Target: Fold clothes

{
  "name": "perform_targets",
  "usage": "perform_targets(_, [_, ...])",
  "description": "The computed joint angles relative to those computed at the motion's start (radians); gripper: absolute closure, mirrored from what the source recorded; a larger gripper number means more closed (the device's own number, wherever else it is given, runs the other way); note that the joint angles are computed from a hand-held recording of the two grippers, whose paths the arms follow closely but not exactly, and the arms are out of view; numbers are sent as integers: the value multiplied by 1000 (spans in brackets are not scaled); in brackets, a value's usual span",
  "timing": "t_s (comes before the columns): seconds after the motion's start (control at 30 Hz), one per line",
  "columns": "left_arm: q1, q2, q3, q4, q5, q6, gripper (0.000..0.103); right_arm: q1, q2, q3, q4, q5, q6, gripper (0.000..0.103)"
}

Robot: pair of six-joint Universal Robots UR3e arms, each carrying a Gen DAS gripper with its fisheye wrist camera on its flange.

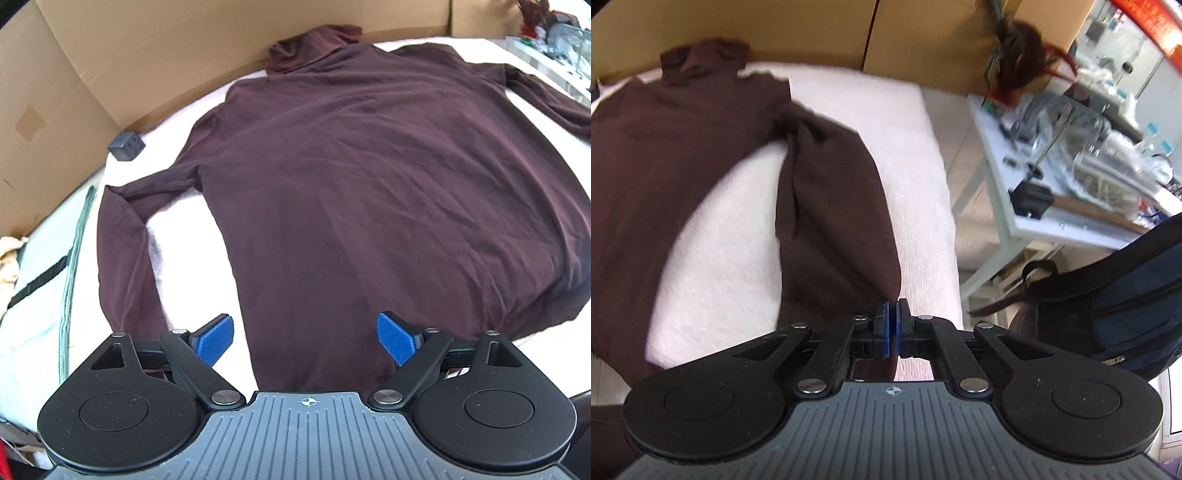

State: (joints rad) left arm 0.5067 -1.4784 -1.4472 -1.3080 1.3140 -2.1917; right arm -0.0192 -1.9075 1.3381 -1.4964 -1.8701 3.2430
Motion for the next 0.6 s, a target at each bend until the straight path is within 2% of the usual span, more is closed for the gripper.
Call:
perform_targets(0.07, [9, 46, -49, 13, -15, 39, 11, 59, 16, 2, -10, -88, 56, 42])
perform_targets(0.1, [16, 70, -74, 14, -19, 58, 11, 109, 13, 19, -48, -155, 101, 37])
perform_targets(0.17, [28, 110, -119, 17, -11, 79, 10, 200, 6, 36, -107, -263, 159, 38])
perform_targets(0.2, [33, 126, -140, 18, -2, 83, 10, 218, -5, 41, -136, -266, 165, 39])
perform_targets(0.23, [39, 142, -160, 19, 7, 87, 10, 209, -29, 47, -168, -215, 154, 44])
perform_targets(0.27, [45, 158, -181, 21, 16, 90, 10, 193, -44, 43, -185, -151, 142, 53])
perform_targets(0.33, [53, 174, -215, 51, 40, 63, 10, 185, -29, -1, -161, -42, 126, 61])
perform_targets(0.4, [60, 175, -229, 76, 62, 17, 10, 222, 3, -24, -166, 7, 125, 61])
perform_targets(0.47, [86, 161, -211, 46, 50, -11, 11, 251, 31, -34, -180, 61, 122, 61])
perform_targets(0.6, [139, 138, -179, -26, 14, -29, 14, 241, 34, -15, -158, 240, 90, 61])
